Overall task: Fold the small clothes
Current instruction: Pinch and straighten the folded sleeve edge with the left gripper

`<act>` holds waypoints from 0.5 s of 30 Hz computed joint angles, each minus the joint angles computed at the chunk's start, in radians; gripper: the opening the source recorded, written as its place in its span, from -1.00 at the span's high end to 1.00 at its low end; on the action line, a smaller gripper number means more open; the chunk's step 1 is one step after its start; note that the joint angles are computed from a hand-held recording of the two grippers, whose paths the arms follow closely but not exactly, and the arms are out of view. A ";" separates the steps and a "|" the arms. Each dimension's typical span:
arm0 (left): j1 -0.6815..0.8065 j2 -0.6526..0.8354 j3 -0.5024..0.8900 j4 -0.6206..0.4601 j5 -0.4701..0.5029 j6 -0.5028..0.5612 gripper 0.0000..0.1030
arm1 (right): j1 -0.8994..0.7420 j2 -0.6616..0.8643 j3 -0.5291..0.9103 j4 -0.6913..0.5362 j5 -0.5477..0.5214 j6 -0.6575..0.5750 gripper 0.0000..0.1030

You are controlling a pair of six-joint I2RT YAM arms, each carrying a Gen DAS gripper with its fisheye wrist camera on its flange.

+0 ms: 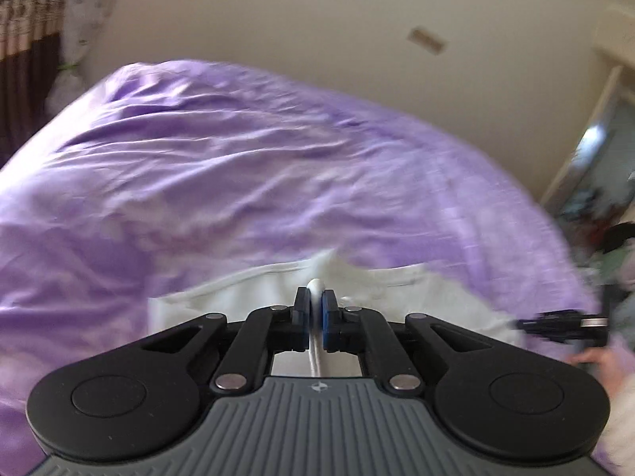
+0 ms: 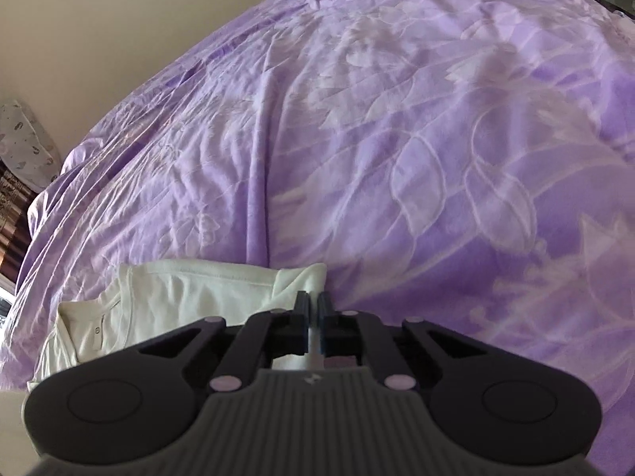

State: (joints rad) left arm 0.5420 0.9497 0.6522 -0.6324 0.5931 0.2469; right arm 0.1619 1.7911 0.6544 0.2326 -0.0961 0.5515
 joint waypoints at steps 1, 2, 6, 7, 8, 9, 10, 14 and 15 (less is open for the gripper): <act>-0.007 0.057 -0.004 0.022 -0.042 -0.001 0.91 | 0.001 0.005 0.003 -0.002 0.002 0.003 1.00; -0.011 0.101 -0.019 0.050 -0.076 0.008 0.90 | 0.001 0.012 0.004 0.001 0.000 0.009 1.00; -0.017 0.290 -0.092 0.210 -0.130 -0.013 0.87 | 0.002 0.028 -0.009 0.041 -0.018 0.018 1.00; -0.031 0.312 -0.118 0.265 -0.166 -0.047 0.83 | 0.007 0.028 -0.005 0.033 -0.013 0.017 0.98; -0.028 0.319 -0.137 0.298 -0.181 -0.066 0.76 | 0.013 0.023 -0.001 0.016 -0.004 0.011 0.90; -0.028 0.327 -0.145 0.309 -0.192 -0.068 0.74 | 0.018 0.011 -0.004 0.008 0.004 0.003 0.89; -0.027 0.331 -0.147 0.311 -0.199 -0.061 0.74 | 0.023 -0.007 -0.008 -0.007 0.016 -0.007 0.87; 0.023 0.242 -0.147 0.223 -0.180 0.035 0.68 | 0.024 -0.128 -0.053 -0.101 0.009 -0.061 0.52; 0.047 0.224 -0.146 0.191 -0.154 0.067 0.68 | 0.026 -0.161 -0.065 -0.135 0.002 -0.068 0.52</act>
